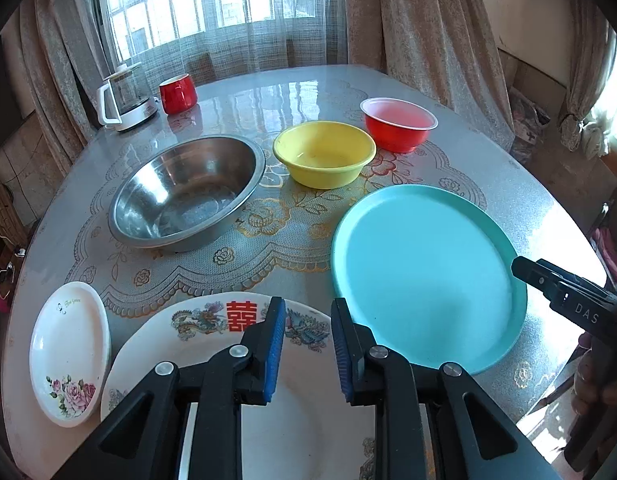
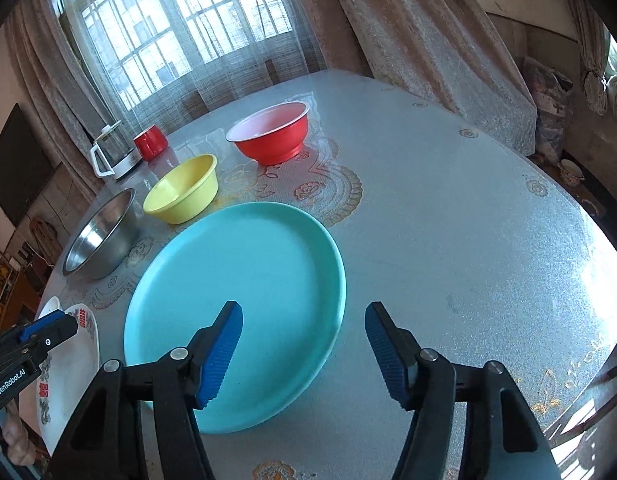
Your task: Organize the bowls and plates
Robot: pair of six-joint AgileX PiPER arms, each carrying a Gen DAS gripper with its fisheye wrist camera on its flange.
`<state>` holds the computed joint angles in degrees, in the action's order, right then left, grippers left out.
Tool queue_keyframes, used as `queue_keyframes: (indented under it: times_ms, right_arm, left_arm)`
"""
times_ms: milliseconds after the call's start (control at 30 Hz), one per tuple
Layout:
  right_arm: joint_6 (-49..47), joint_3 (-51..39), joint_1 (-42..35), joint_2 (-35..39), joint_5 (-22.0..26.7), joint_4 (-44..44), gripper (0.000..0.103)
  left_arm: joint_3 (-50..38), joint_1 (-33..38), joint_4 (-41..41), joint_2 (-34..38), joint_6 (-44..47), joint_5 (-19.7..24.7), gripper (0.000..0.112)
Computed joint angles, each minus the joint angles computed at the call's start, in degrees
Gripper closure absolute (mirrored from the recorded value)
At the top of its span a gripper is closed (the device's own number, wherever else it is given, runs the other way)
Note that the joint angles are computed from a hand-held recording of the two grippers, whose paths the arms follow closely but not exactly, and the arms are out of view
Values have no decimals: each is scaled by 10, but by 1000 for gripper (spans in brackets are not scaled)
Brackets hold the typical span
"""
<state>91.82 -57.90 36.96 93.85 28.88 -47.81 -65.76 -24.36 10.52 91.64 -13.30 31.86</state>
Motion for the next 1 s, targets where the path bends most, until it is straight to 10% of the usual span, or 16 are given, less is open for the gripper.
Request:
queue_keyframes:
  times_ms: [433, 1000]
  right_arm:
    - [-83, 5, -42, 11, -50, 66, 79]
    - [-134, -53, -25, 55, -42, 94, 83]
  left_arm:
    - [-180, -15, -9, 163, 41, 95, 98]
    - [-190, 2, 44, 189, -15, 92, 101]
